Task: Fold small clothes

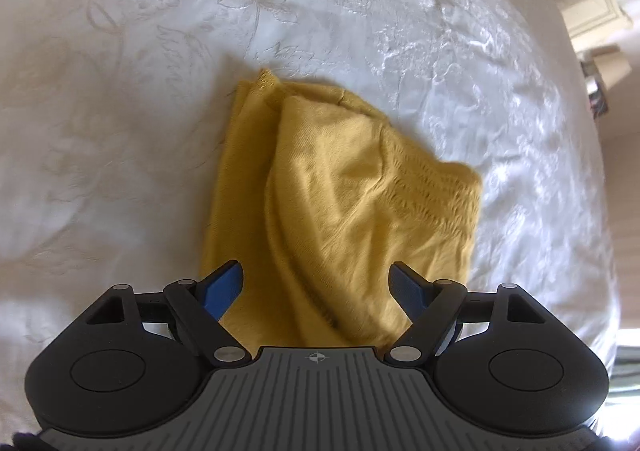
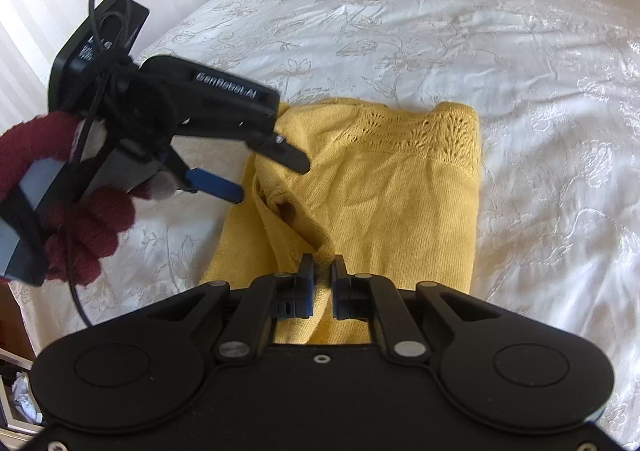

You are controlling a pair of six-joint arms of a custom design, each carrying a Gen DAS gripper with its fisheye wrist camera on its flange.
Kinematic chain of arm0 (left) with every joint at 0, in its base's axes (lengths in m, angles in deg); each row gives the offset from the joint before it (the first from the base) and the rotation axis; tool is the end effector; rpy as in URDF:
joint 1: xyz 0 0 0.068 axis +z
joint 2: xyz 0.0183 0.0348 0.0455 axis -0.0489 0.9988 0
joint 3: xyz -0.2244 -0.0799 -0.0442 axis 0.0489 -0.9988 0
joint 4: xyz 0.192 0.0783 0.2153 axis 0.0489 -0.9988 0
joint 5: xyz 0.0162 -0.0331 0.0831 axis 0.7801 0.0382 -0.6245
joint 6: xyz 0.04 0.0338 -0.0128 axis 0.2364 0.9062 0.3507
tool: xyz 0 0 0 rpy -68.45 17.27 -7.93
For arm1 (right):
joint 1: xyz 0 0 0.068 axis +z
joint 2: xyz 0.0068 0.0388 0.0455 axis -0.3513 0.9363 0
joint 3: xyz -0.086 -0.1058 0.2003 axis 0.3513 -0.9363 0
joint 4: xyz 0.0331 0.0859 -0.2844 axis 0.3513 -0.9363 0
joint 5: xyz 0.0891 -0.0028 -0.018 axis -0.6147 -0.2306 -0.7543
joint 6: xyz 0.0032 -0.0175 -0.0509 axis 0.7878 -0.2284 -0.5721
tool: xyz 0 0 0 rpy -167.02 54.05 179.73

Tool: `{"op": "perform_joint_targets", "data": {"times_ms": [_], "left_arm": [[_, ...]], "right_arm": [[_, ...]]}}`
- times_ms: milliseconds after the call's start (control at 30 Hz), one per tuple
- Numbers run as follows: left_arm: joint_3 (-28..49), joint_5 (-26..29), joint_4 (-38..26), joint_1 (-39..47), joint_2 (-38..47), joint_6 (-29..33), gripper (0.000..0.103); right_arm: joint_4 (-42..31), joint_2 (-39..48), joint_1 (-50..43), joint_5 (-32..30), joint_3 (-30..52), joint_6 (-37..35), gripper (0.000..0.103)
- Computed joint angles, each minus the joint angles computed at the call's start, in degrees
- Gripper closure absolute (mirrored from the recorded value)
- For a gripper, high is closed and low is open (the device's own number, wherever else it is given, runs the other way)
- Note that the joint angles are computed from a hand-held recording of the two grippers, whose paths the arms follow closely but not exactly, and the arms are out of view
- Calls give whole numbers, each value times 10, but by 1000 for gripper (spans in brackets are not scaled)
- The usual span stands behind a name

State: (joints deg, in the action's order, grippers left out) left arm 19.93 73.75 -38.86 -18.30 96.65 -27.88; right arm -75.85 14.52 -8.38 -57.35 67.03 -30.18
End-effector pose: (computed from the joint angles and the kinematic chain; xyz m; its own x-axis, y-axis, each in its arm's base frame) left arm 0.2916 -0.0875 0.1061 -0.8075 -0.5717 -0.1453 -0.4644 0.7680 -0.4411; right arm 0.2554 0.0722 0.1173 -0.7378 -0.4131 -0.5339 -0.6168 0.7339 0.2844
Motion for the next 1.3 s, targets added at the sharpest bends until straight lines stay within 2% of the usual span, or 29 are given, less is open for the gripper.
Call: {"op": "perform_joint_targets", "data": {"times_ms": [200, 267, 300, 333, 367, 400, 467, 633, 767, 900, 1000, 1067, 1133, 1200, 1233, 1267, 1300], "left_arm": [[42, -25, 18, 9, 61, 20, 25], [47, -39, 32, 11, 73, 31, 37], [55, -49, 31, 10, 81, 37, 53], [65, -59, 23, 8, 91, 44, 73], [74, -68, 14, 7, 99, 53, 85], [71, -64, 22, 8, 96, 62, 92], [70, -71, 23, 1, 82, 89, 92], [79, -110, -20, -22, 12, 191, 92], [73, -83, -29, 5, -10, 226, 92], [84, -75, -31, 28, 56, 250, 91], [73, -86, -22, 36, 86, 245, 85], [42, -68, 13, 50, 73, 234, 81], [17, -39, 40, 70, 61, 221, 77], [-4, -13, 62, 87, 50, 212, 73], [-14, -6, 70, 93, 45, 209, 64], [-15, -17, 62, 93, 40, 205, 51], [-14, -43, 48, 87, 36, 204, 20]], "right_arm": [[-5, 2, -7, -14, -1, -4, 90], [-4, 0, -8, -15, -2, -5, 90], [-5, -1, -9, -16, -3, -6, 90], [-5, -5, -8, -17, -5, -7, 90], [-7, -11, -9, -17, -7, -8, 90], [-9, -16, -8, -17, -10, -9, 90], [-17, -31, -7, -20, -13, -12, 90], [-42, -97, 9, -50, -26, -13, 90], [-24, -91, 66, -52, -29, -6, 90], [34, 4, 132, -14, -15, 10, 90], [45, 83, 166, -1, 9, -2, 82], [41, 97, 176, -4, 10, -12, 78], [29, 100, 177, -13, 9, -27, 71], [15, 91, 166, -39, 1, -41, 51], [5, 85, 159, -51, -2, -50, 43], [-6, 77, 153, -58, -4, -57, 40], [-17, 66, 148, -60, -8, -66, 35]]}}
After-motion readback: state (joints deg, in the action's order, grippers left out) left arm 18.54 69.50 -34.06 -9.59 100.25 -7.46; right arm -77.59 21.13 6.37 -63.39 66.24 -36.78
